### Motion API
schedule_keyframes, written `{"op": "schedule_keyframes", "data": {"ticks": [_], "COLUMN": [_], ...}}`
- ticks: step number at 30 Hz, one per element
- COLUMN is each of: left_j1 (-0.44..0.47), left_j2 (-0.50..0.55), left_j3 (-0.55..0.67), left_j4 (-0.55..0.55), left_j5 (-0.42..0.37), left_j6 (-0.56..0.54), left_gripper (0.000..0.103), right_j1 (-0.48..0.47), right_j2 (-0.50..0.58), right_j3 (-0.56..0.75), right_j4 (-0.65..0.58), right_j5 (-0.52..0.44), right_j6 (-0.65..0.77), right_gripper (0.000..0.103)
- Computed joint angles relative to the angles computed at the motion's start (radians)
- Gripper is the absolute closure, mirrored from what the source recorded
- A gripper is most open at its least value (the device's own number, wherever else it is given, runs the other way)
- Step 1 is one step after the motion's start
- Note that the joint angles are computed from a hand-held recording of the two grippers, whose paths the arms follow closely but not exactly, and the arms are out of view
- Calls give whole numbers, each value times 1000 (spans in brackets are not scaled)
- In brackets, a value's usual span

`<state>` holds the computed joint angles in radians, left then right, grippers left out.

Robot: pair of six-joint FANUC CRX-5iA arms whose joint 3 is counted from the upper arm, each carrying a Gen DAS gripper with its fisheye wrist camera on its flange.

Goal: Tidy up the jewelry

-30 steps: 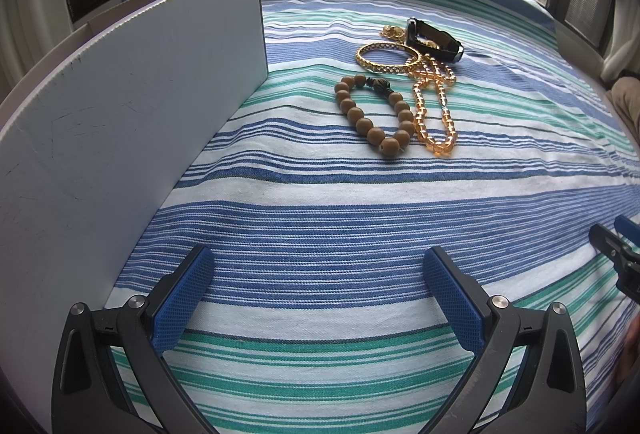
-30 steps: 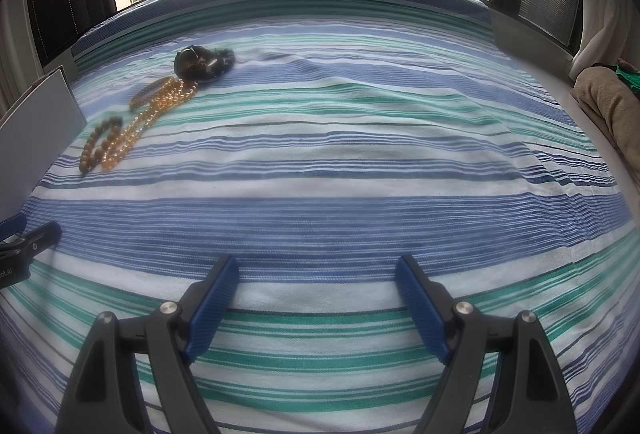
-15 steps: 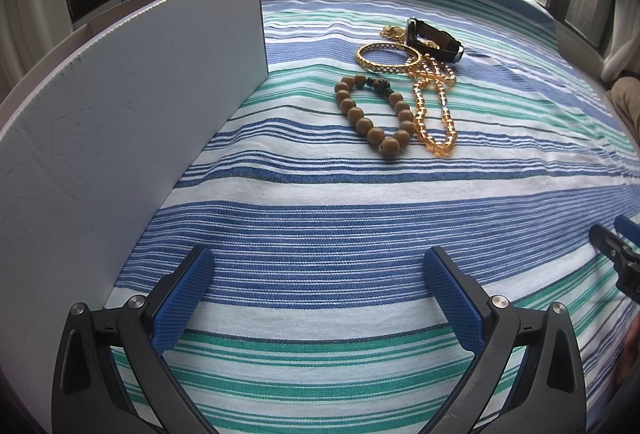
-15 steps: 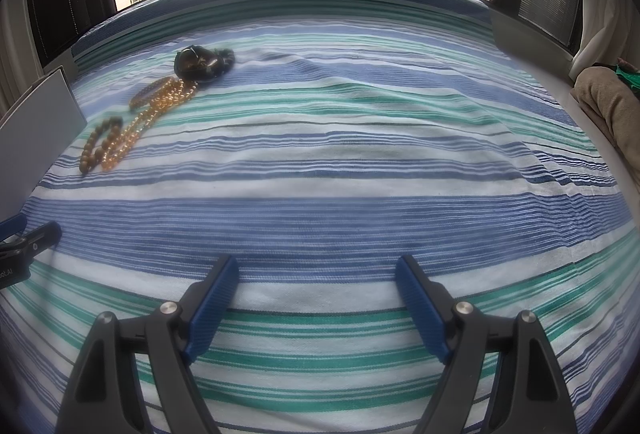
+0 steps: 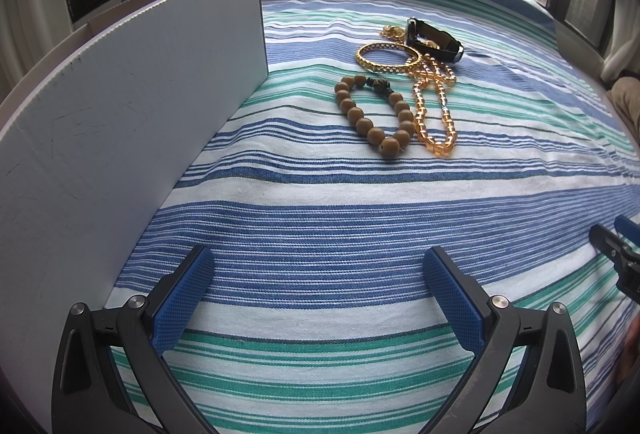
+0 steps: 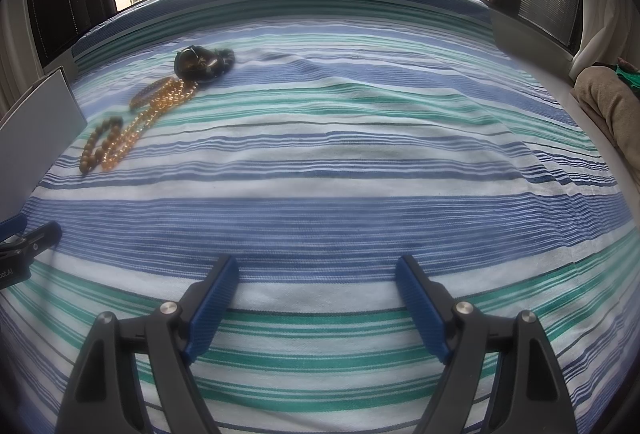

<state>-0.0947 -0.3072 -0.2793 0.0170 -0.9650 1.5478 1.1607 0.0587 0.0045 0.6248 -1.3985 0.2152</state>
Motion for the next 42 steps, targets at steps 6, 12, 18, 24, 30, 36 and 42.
{"op": "schedule_keyframes", "data": {"ticks": [6, 12, 18, 24, 30, 36, 42], "left_j1": [0, -1, -22, -6, 172, 290, 89], "left_j2": [0, 0, 9, 28, -74, -73, 92], "left_j3": [0, 0, 14, 39, -33, 37, 224], "left_j4": [-1, -2, -38, -4, 225, 409, 276], "left_j5": [0, 1, -5, -60, -109, -275, -259], "left_j6": [1, 2, 62, 8, -185, -375, -288], "left_gripper": [0, 0, 0, 0, 1, 1, 1], "right_j1": [0, 0, 1, 1, 1, 1, 1], "right_j2": [0, 0, 0, 0, -1, 3, 2], "right_j3": [-1, -1, -1, -1, -2, 2, 2], "right_j4": [0, 1, 1, 1, 2, 2, 2], "right_j5": [0, 1, 1, 1, 1, -1, -1], "right_j6": [-1, -1, -1, -2, -2, 1, -1], "right_gripper": [20, 20, 20, 20, 20, 20, 20]}}
